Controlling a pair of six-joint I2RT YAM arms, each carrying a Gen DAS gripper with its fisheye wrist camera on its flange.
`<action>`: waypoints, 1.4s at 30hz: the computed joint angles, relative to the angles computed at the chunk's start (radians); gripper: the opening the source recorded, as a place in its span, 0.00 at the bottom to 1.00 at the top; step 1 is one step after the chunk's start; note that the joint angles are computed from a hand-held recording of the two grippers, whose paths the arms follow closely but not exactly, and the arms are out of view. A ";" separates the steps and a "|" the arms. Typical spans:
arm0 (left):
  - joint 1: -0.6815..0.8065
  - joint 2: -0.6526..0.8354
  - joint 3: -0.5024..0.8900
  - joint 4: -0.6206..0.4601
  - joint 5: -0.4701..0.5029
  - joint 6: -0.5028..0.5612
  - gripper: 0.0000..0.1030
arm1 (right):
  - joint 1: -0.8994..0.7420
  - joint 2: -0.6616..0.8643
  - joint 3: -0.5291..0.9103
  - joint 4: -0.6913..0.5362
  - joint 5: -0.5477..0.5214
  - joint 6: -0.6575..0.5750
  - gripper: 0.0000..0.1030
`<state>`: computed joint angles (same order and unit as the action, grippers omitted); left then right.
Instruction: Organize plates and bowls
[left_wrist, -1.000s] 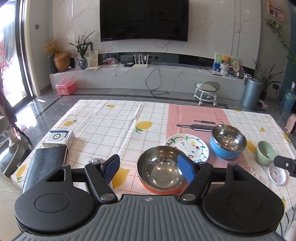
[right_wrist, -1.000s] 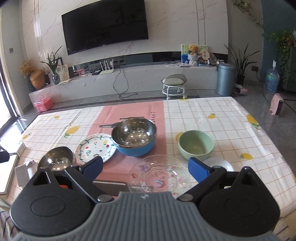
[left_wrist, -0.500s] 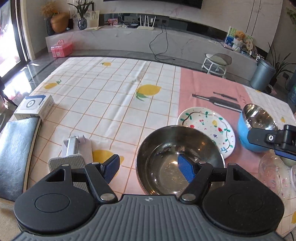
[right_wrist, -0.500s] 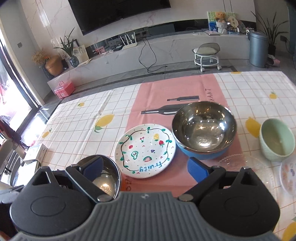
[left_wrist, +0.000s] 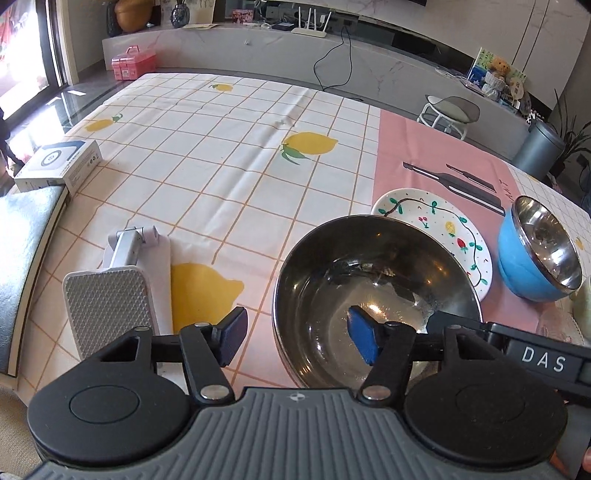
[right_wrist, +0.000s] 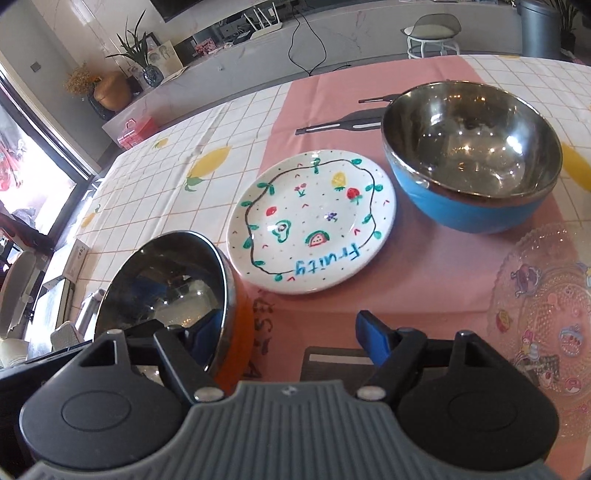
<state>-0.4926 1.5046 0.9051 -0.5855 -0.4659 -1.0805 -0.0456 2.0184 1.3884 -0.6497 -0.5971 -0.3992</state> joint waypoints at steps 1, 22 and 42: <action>0.007 -0.008 -0.011 0.017 0.018 -0.001 0.65 | 0.001 0.000 -0.003 -0.002 -0.010 -0.008 0.75; -0.058 -0.064 -0.048 0.042 -0.047 -0.036 0.10 | -0.007 -0.053 -0.101 0.028 -0.074 -0.124 0.17; -0.094 -0.181 -0.088 0.066 0.220 0.119 0.11 | -0.186 -0.142 -0.050 -0.239 -0.069 -0.284 0.16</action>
